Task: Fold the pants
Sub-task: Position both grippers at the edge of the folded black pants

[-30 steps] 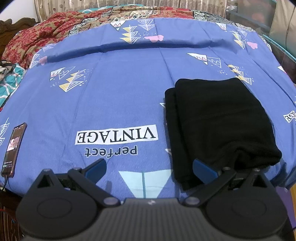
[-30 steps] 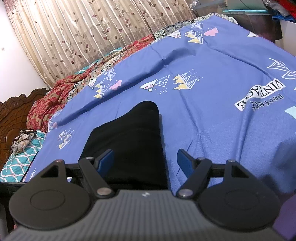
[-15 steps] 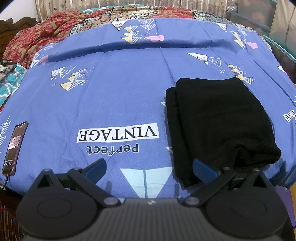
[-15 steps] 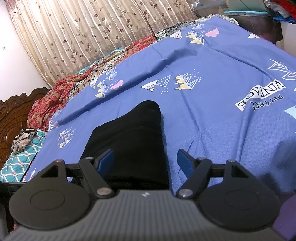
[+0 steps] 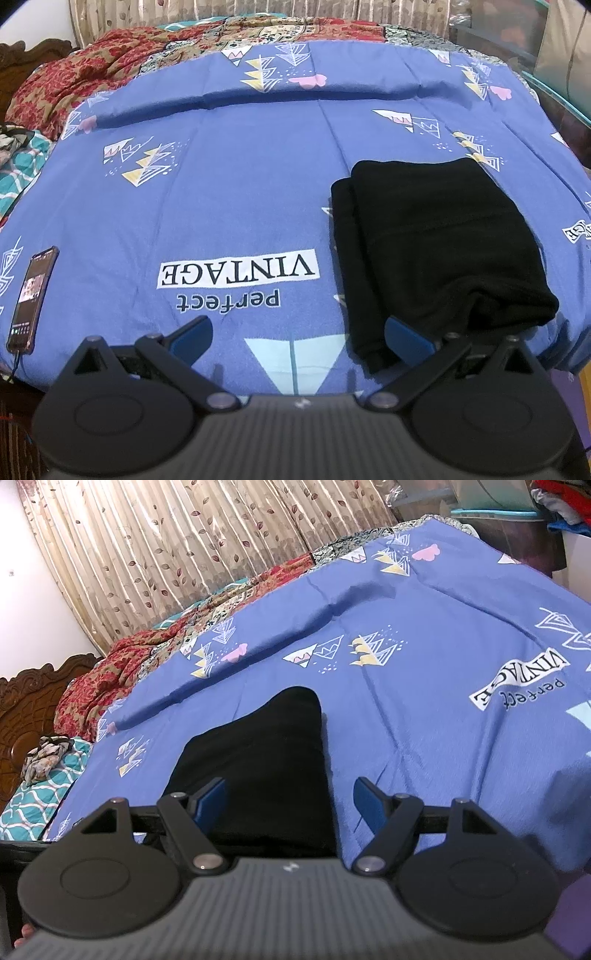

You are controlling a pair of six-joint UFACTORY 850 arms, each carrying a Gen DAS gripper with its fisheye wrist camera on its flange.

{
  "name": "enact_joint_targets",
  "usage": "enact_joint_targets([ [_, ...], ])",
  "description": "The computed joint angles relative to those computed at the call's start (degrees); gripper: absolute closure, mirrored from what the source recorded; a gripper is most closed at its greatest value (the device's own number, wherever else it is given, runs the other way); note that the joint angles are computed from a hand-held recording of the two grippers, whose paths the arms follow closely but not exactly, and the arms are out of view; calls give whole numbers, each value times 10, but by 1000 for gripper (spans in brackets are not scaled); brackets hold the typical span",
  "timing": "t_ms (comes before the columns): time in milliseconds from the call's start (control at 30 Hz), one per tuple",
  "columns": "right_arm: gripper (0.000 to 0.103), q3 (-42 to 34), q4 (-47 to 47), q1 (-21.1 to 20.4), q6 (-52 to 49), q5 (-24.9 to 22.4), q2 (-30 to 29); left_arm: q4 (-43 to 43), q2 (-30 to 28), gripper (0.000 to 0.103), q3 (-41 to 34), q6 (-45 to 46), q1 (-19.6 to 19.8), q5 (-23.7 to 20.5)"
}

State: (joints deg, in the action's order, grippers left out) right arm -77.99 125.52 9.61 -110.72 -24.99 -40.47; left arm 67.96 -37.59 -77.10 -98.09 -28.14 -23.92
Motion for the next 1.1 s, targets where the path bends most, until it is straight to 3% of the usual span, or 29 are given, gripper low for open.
enact_joint_targets([
  [367, 23, -19, -37, -8, 31, -5, -12, 7, -7, 0, -15, 14, 9, 14],
  [800, 22, -37, -72, -7, 79, 4, -22, -51, -31, 0, -46, 79, 17, 23],
  [1100, 18, -83, -185, -12, 179, -9, -50, -80, -38, 0, -55, 107, 31, 70],
])
